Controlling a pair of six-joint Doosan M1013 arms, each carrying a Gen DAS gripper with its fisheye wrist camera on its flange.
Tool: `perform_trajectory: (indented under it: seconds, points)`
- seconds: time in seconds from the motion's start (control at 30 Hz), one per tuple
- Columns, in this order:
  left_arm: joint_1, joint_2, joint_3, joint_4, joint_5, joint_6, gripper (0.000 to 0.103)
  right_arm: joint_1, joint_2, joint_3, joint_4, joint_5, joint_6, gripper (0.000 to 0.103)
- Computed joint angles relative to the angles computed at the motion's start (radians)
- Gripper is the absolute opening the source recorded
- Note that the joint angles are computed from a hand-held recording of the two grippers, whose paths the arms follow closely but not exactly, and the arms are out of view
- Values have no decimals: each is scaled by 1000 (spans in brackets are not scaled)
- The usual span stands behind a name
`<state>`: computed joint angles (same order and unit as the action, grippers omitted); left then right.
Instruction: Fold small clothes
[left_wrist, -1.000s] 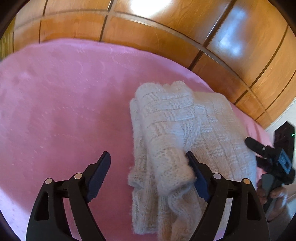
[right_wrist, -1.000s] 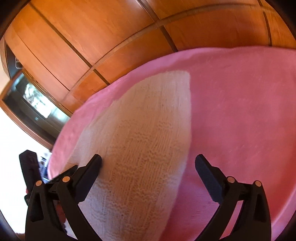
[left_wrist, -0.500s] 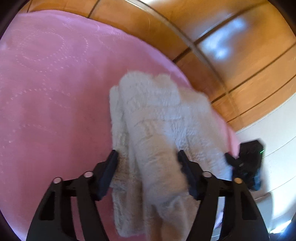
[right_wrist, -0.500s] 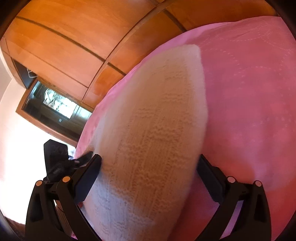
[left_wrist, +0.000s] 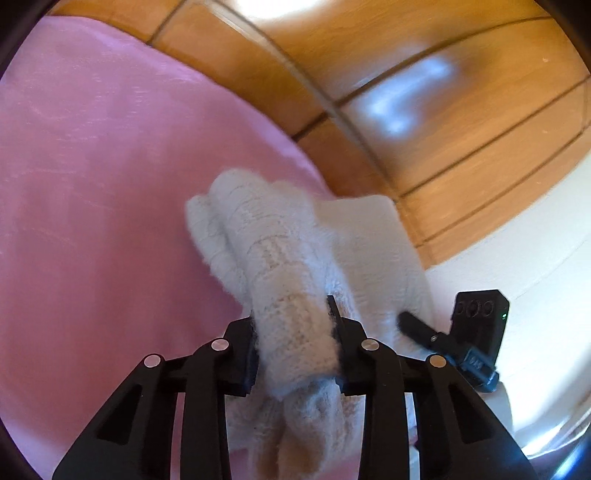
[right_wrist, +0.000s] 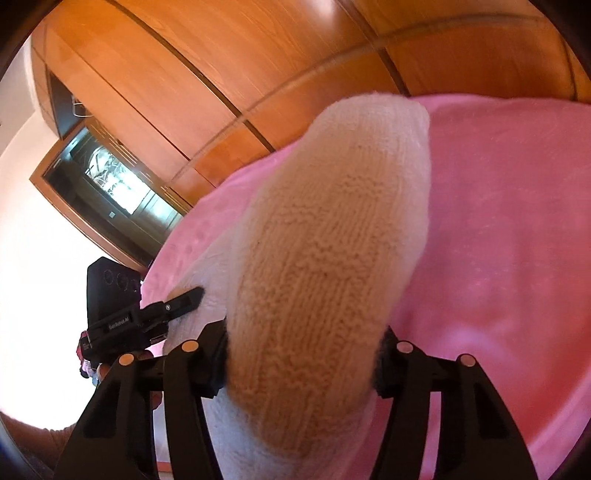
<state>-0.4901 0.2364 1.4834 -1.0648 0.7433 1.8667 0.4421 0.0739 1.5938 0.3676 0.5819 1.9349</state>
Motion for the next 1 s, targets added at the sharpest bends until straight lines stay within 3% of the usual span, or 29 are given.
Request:
perform_trajectory:
  seconds: [0.17,0.27,0.43,0.57,0.63,0.7,0.77,0.83,0.93,1.0]
  points:
    - [-66,30,-62,-26,46,64,30,26,-95,61,-261,-20,248,55]
    - [-119,82,-151,-24,87,64,29,26,-149,95,-422,-6,410,55]
    - [-195,183,-328,-3,151,67,17,16,-241,158,-703,80,676,55]
    - [-275,270,-498,260,202,-62,17,-10,-268,221,-769,148,804,55]
    - [-320,310,-573,485,248,-162,17,-17,-266,250,-765,191,872,56]
    - [-350,341,-619,643,317,-225,18,-19,-280,300,-774,160,945,60]
    - [-356,335,-592,675,286,-218,20,1,-294,337,-843,111,1055,69]
    - [-355,327,-576,671,268,-248,20,25,-284,323,-900,164,1101,79]
    - [-377,291,-538,760,232,-306,25,52,-264,276,-937,257,1086,82]
    - [-389,269,-512,833,195,-338,35,89,-259,236,-1019,377,1067,82]
